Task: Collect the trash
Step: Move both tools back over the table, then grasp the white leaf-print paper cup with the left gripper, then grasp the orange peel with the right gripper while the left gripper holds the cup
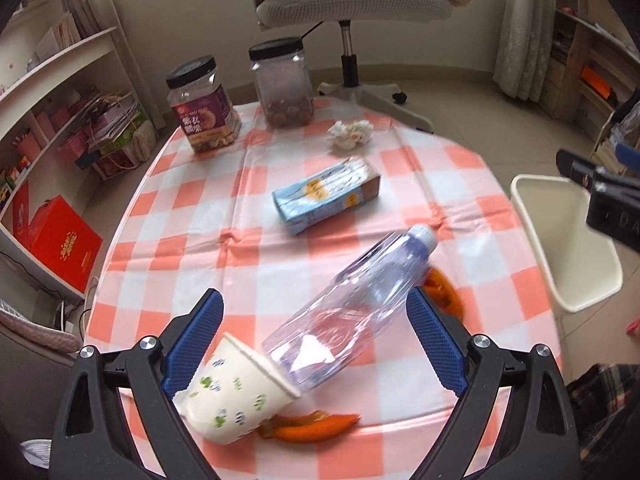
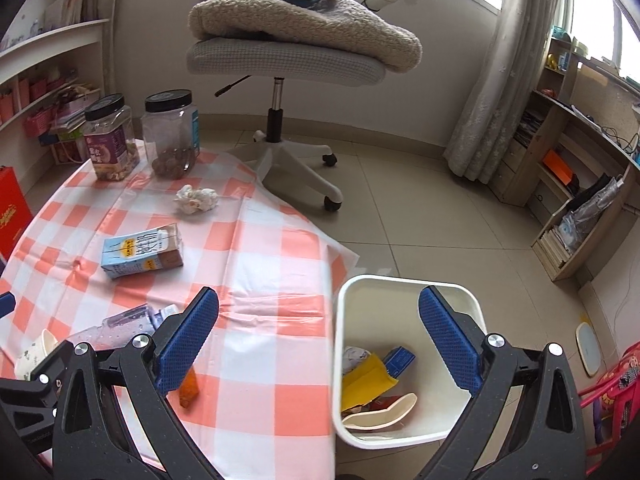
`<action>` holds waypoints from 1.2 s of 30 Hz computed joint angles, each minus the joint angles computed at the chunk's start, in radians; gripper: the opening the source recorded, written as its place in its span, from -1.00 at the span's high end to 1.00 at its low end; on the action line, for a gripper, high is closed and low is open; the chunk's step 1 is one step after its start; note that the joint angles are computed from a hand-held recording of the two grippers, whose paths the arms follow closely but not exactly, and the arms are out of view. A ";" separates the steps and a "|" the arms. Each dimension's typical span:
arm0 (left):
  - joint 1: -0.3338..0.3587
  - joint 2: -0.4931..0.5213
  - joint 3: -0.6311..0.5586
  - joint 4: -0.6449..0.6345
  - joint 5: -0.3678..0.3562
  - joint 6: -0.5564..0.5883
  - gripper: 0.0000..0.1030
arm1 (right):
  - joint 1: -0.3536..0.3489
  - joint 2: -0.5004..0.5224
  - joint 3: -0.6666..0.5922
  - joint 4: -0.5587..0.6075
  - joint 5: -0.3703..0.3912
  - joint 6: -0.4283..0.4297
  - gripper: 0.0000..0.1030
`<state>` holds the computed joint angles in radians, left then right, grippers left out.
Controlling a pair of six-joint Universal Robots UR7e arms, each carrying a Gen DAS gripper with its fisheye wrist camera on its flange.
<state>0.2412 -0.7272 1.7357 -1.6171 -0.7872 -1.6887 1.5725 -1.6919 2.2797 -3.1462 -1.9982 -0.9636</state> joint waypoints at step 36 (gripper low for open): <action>0.013 -0.463 0.494 -0.318 -0.185 -0.036 -0.30 | 0.078 0.137 -0.065 0.518 -0.140 0.287 -0.86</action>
